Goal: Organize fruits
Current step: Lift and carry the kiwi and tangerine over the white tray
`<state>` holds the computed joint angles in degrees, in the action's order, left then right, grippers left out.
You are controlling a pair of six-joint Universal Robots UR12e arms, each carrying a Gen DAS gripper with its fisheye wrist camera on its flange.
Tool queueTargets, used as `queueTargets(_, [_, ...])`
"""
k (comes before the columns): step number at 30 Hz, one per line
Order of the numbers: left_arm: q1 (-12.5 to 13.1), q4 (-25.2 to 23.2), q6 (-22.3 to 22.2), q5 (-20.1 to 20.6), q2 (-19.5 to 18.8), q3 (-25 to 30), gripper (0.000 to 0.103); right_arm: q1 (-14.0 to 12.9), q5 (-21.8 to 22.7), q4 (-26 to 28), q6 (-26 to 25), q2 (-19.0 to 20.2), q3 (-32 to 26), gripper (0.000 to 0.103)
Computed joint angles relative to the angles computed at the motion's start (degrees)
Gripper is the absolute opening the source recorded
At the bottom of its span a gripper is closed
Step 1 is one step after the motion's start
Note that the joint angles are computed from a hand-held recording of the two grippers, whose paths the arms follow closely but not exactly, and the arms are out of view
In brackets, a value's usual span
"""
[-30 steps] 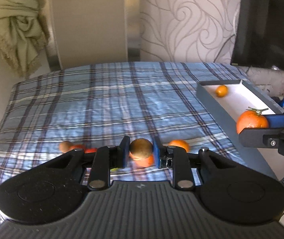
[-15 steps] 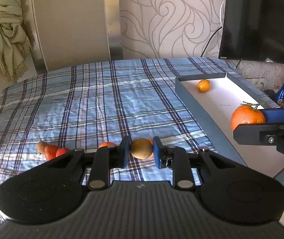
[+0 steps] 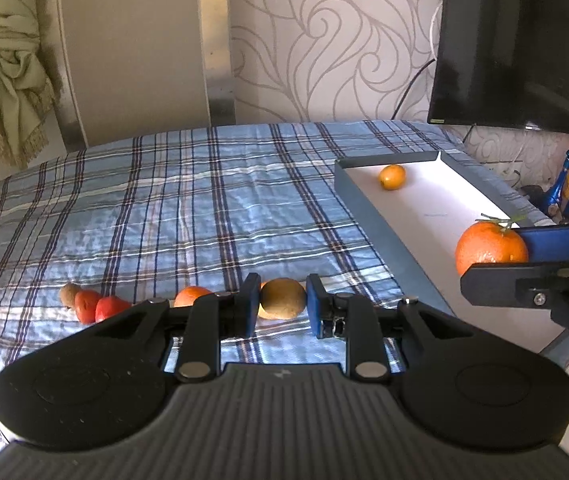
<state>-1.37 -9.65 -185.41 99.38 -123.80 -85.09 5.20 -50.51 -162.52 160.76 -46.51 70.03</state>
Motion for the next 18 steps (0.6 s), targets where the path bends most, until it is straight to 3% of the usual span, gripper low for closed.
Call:
queueTargets(11, [-1.1,-1.7,4.2,-0.6,0.0,0.6,0.028,-1.3,-0.1,-5.3,6.6,-1.1,3.5,0.041])
queueTargets(18, [-1.6,0.1,3.5,-1.9,-0.3,0.6,0.028,-1.8,-2.0,-6.7,7.2,-2.0,5.0,0.041])
